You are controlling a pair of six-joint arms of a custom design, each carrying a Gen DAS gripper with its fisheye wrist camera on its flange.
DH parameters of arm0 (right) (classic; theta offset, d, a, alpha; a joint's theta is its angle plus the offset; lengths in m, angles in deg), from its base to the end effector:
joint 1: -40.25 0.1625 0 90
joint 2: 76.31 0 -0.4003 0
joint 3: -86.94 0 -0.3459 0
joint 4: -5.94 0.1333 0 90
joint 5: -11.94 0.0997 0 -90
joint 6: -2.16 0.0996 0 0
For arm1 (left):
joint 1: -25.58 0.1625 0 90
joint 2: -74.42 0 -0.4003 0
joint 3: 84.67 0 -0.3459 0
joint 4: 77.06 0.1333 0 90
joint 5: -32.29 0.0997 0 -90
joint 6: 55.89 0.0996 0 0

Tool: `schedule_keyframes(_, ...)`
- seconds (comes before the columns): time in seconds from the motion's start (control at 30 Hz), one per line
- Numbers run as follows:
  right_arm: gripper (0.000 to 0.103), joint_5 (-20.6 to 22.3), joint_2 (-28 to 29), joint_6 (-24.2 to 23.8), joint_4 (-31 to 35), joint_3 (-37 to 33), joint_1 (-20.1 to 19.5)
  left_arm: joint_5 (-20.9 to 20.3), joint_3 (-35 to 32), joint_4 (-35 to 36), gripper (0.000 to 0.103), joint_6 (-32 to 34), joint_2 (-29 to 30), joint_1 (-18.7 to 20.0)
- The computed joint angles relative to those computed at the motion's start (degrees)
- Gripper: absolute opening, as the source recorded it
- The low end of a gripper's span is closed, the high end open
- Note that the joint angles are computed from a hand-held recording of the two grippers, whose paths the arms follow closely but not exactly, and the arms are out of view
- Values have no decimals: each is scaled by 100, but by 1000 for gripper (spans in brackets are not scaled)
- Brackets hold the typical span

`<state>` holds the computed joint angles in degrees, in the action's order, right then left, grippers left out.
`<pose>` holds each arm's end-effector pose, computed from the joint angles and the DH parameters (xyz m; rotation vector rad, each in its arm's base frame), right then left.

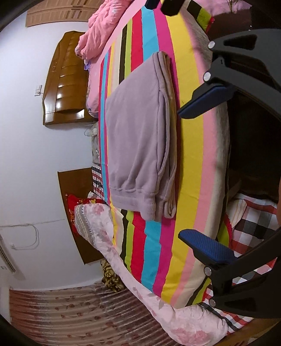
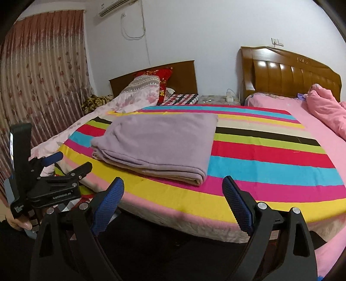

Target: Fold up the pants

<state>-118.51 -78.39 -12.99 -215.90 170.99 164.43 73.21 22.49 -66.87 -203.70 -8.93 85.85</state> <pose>0.3774 -0.4334 -0.1381 0.6081 -2.2782 1.2072 0.0020 -0.4170 0.3013 0.6294 2.0189 -1.0723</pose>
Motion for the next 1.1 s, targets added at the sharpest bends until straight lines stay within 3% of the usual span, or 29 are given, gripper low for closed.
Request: schedule_keyframes(1.1, 89, 62, -38, 7, 187, 14, -39, 106, -102, 147, 102, -144, 42, 60)
